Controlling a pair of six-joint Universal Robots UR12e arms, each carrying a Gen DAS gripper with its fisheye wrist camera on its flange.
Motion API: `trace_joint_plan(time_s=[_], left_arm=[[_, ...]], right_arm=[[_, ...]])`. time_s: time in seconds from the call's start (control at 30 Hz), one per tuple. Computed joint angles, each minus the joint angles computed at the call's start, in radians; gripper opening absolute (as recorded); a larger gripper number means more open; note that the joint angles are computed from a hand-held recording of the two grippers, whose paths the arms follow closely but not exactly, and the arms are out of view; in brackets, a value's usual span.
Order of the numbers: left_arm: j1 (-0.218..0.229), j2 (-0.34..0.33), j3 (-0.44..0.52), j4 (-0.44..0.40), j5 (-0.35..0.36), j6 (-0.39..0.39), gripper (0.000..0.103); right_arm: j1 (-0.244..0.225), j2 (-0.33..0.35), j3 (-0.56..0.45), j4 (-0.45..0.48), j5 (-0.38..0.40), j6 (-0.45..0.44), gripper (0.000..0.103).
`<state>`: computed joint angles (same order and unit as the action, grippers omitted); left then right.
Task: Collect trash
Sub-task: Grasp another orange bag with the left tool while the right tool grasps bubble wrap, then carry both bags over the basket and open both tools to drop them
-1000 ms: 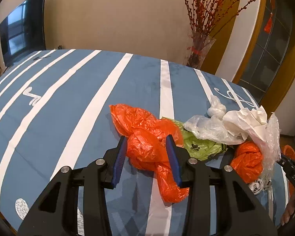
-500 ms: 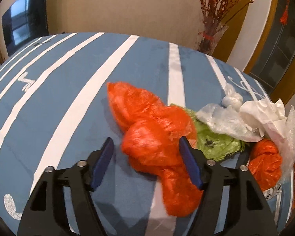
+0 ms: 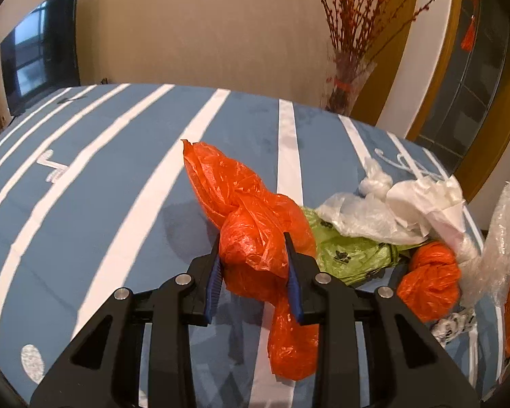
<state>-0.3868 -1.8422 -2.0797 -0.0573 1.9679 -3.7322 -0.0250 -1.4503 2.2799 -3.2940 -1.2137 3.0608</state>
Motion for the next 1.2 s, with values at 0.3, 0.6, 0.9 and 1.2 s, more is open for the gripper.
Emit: trace_joint_plan(time_s=[0.3, 0.6, 0.9, 1.2], left_arm=[[-0.050, 0.015, 0.021, 0.069, 0.034, 0.060, 0.032], [-0.137, -0.015, 0.088, 0.156, 0.012, 0.165, 0.032], [-0.207, -0.086, 0.192, 0.191, -0.087, 0.232, 0.032], [-0.264, -0.199, 0.348, 0.150, -0.215, 0.275, 0.032]], right_arm=[[-0.045, -0.062, 0.052, -0.074, -0.009, 0.024, 0.003], [-0.124, -0.125, 0.110, -0.130, -0.055, 0.076, 0.003], [-0.235, -0.174, 0.167, -0.163, -0.141, 0.122, 0.003], [-0.350, -0.168, 0.190, -0.172, -0.227, 0.161, 0.003]])
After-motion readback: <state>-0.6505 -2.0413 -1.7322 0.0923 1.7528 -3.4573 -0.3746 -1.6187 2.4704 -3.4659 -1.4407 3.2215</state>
